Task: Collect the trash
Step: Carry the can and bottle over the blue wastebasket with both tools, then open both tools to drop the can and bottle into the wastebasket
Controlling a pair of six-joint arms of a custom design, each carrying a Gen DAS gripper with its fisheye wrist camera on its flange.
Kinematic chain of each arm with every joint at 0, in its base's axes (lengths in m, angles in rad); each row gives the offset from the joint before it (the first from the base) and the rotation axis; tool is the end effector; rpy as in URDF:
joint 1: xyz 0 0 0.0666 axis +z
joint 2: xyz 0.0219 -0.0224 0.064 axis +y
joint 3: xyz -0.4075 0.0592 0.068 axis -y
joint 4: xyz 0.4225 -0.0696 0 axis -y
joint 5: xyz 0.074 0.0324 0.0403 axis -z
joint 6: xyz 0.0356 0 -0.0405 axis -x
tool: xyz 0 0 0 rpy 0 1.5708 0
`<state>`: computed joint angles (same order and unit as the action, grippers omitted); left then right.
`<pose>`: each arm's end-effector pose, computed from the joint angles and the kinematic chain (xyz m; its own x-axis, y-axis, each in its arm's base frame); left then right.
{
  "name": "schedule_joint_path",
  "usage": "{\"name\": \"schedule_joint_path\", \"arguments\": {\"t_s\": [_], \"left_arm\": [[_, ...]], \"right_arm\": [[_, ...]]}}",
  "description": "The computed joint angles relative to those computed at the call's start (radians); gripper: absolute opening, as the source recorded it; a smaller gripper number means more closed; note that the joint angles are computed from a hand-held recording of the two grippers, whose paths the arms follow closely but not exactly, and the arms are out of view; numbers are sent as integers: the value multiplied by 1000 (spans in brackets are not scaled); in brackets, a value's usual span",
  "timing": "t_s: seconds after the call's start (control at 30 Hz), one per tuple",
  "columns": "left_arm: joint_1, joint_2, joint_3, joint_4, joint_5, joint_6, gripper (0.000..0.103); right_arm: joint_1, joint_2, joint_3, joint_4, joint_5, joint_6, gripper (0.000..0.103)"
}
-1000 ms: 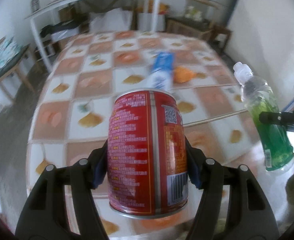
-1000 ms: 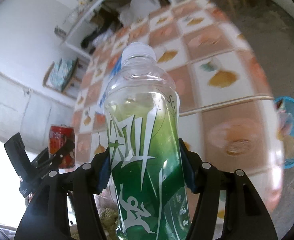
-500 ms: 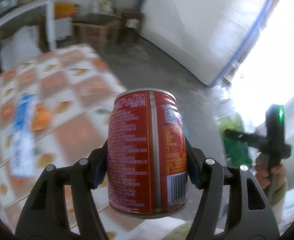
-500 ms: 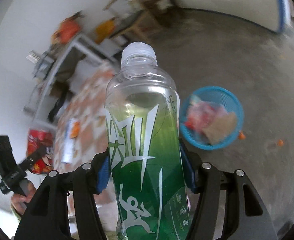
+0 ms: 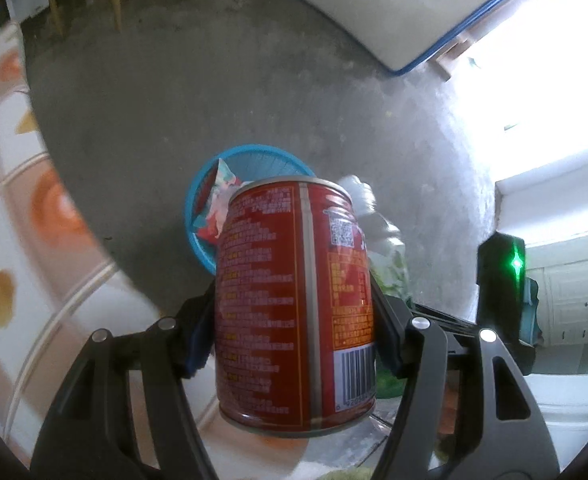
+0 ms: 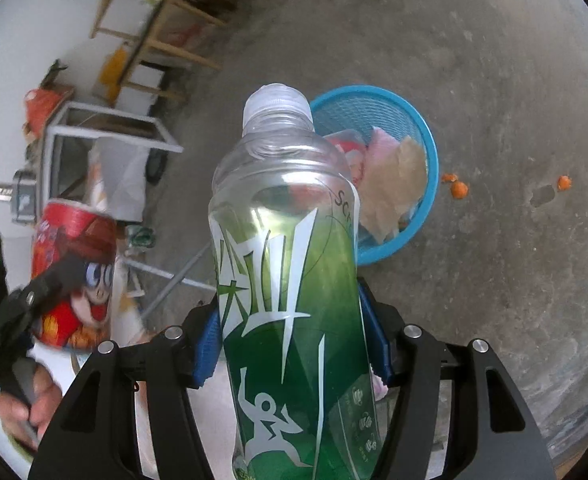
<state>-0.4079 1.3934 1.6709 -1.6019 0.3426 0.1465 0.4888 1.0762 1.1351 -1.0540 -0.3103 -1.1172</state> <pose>0.4075 -0.1896 0.5551 -0.9462 0.2591 -0.1937 0.3141 0.8793 -0.3579 0.3206 0.1824 0.4558 -0.8584 0.5129 -0.0083 0.4054 0.6883 0.6016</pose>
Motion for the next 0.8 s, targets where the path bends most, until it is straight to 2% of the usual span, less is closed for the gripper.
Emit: {"name": "schedule_joint_path", "arguments": {"t_s": [0.1,0.13,0.17,0.2,0.27,0.37,0.5,0.8], "left_arm": [[-4,51,16,27,-1,16,64],[-4,62,19,50,8,22,79],[-11,61,14,78,-3,40,86],[-12,56,5,116,-25,62,88],[-9,54,0,139,-36,84,88],[3,35,-16,143,3,105,88],[5,-21,-40,163,-13,93,88],[59,-167,-58,161,17,44,88]], "right_arm": [[-53,59,-18,76,-45,6,59],[-70,82,-26,115,-51,7,61],[-76,104,-20,138,-48,6,67],[-89,111,-32,158,-41,1,73],[-108,123,-59,190,-17,-20,73],[-104,113,-77,180,15,-28,73],[-78,60,-97,145,74,-8,73],[-1,-80,-82,45,188,5,73]]}}
